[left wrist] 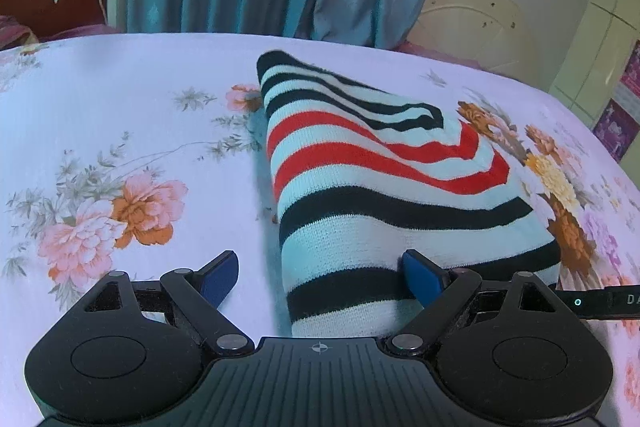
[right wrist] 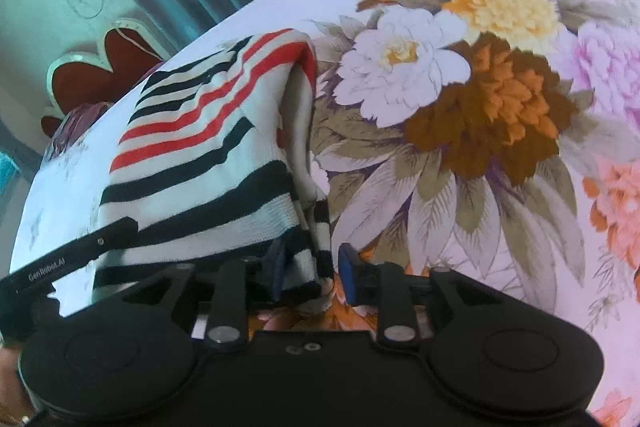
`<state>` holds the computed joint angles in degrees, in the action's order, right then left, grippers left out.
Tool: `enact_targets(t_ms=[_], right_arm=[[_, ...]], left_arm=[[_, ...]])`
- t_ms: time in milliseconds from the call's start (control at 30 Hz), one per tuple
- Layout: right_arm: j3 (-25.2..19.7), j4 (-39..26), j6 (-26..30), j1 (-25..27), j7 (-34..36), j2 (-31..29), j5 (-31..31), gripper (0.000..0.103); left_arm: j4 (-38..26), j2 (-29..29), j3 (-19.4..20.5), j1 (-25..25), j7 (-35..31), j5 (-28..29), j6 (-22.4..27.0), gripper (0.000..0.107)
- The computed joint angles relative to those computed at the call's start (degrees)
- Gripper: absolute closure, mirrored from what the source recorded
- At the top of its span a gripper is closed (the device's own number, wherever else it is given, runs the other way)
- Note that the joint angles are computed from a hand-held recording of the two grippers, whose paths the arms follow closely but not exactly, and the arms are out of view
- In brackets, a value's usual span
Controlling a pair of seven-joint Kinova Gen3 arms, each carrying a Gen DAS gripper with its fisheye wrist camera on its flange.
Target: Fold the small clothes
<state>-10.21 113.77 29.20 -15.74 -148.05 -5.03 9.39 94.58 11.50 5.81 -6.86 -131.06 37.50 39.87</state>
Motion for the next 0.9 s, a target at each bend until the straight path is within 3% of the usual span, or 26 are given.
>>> enact_targets(t_ms=[100, 233, 367, 467, 600, 900], right_arm=[[-0.90, -2.23, 2.99, -0.34, 0.28, -0.76, 2.40, 0.075], [-1.60, -4.10, 4.19, 0.21, -0.95, -1.95, 4.94, 0.066], [-2.03, -7.88, 5.96, 0.72, -1.52, -0.51, 8.99, 0.073], [-1.99, -11.64, 7.99, -0.02, -2.46, 1.89, 13.08, 0.081], [-0.56, -16.22, 8.92, -2.40, -2.34, 5.83, 16.29, 0.082], [5.76, -27.35, 12.40, -5.87, 1.68, 15.94, 13.64, 0.080]], left_arm=[[-0.93, -0.46, -0.22, 1.14, 0.84, -2.83, -0.32, 0.019], [-2.75, -0.69, -0.61, 2.07, 3.78, -5.53, 0.58, 0.019], [-3.87, -0.88, -0.12, 2.09, 3.43, -5.19, 0.31, 0.019], [-5.53, -0.22, 0.32, 2.55, 3.46, -5.11, 0.06, 0.019], [-9.08, 1.98, 0.88, 3.98, 5.31, -6.94, -0.09, 0.019], [-20.43, 10.58, 1.57, 7.06, 14.14, -13.77, 1.31, 0.020]])
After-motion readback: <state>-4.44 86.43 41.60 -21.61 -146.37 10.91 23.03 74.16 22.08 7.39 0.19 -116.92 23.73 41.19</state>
